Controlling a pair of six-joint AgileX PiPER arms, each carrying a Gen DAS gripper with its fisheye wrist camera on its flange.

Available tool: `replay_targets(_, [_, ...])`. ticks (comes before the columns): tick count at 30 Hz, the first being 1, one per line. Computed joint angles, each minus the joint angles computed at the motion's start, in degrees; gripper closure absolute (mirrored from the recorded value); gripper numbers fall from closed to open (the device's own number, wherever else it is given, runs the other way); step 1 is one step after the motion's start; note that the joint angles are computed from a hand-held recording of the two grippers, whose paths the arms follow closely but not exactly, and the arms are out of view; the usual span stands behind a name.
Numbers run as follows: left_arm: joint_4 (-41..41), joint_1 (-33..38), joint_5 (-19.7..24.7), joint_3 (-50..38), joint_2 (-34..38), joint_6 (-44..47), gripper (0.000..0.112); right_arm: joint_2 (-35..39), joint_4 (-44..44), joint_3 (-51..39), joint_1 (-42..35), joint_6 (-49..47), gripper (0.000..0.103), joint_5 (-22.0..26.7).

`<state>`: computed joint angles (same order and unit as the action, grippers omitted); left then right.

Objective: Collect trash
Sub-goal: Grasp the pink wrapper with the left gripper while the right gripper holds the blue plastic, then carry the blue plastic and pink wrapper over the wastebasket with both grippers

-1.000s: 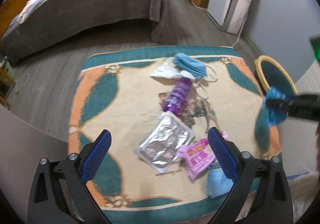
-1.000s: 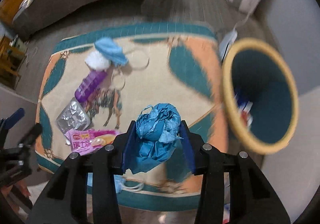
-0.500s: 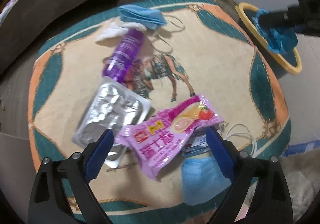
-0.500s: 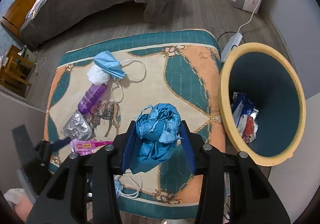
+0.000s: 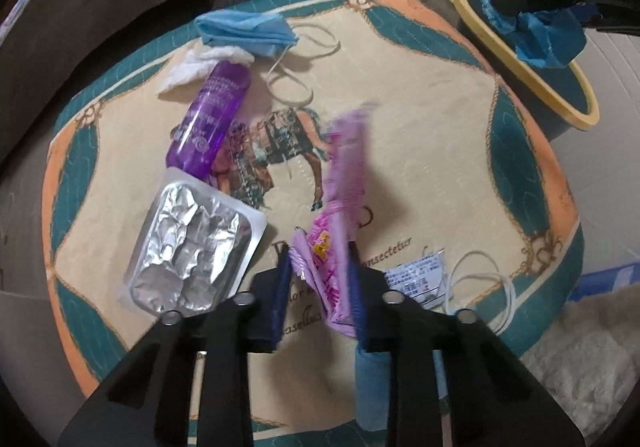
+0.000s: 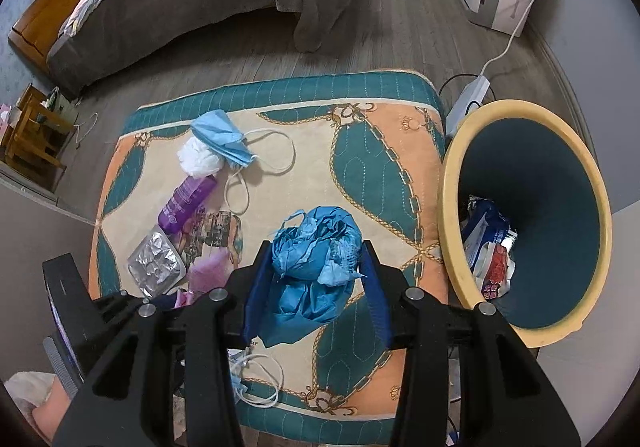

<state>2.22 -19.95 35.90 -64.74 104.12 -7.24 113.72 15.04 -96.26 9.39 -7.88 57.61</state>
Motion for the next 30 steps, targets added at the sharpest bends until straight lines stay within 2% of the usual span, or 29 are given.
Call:
replay_targets(3, [0.2, 0.1, -1.7, 0.7, -1.4, -0.3, 0.1, -0.2, 0.3, 0.2, -0.4, -0.2, 0.06, -0.1])
replay_targets(9, [-2.5, 0.7, -2.5, -0.4, -4.1, -0.3, 0.102, -0.6, 0.0, 0.6, -0.6, -0.9, 0.06, -0.5])
replay_targets(17, [-11.6, 3.8, -3.7, -2.7, -7.0, 6.1, 0.102, -0.5, 0.4, 0.5, -1.8, -1.6, 0.06, -0.5])
replay_targets(20, [-15.4, 5.4, -2.9, -3.8, -6.5, 8.4, 0.102, -0.5, 0.6, 0.4, -2.0, -1.9, 0.06, -0.5])
replay_targets(23, [-11.1, 5.3, -3.0, -4.4, -5.5, 5.3, 0.102, -0.5, 1.0, 0.4, -2.2, -2.4, 0.06, -0.4])
replay_targets(25, [-13.7, 6.4, -0.8, -5.6, -3.5, 7.1, 0.102, -0.5, 1.2, 0.4, -2.3, -2.6, 0.06, -0.3])
replay_targets(30, [-12.5, 6.8, 3.5, -7.9, 1.3, 5.9, 0.102, -0.4, 1.3, 0.3, -2.4, -2.7, 0.06, 0.0])
